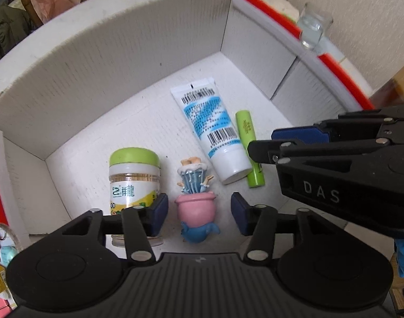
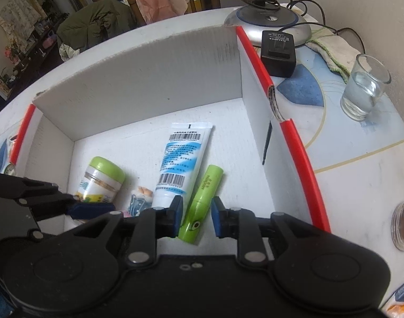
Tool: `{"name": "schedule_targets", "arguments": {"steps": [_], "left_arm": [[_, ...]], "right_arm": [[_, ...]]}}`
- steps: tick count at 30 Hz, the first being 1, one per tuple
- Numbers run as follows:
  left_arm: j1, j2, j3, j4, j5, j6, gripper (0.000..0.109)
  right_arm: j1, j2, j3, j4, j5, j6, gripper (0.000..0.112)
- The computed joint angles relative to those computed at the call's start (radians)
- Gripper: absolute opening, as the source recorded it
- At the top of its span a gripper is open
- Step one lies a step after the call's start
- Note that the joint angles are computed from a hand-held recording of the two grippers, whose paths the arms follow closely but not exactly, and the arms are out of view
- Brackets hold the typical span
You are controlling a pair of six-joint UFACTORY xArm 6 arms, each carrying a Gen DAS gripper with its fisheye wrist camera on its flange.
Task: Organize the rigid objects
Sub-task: 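Lower the figurine and glue stick into the shoebox and open both tools, then withdraw both tools from the shoebox back over the mat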
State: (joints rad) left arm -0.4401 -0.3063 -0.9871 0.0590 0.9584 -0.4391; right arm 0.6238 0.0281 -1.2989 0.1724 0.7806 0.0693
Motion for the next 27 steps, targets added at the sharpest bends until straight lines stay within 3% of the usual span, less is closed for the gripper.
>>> {"name": "schedule_targets", "arguments": {"steps": [7,16,27], "left_arm": [[-0.009,-0.112,0.076,0.040,-0.083,-0.051,0.052],[-0.048,-0.317,0.186,0.163,-0.117,-0.203,0.052],[-0.123,-0.575,0.264,0.332,-0.033,-0.379,0.052]], "right_arm": [[0.002,-0.045,0.023,0.015,-0.017,-0.009,0.025],[0.011,-0.154,0.075,0.038,-0.043,-0.034,0.030],[0.080,-0.281,0.162,0.031,-0.114,-0.008,0.045]]}}
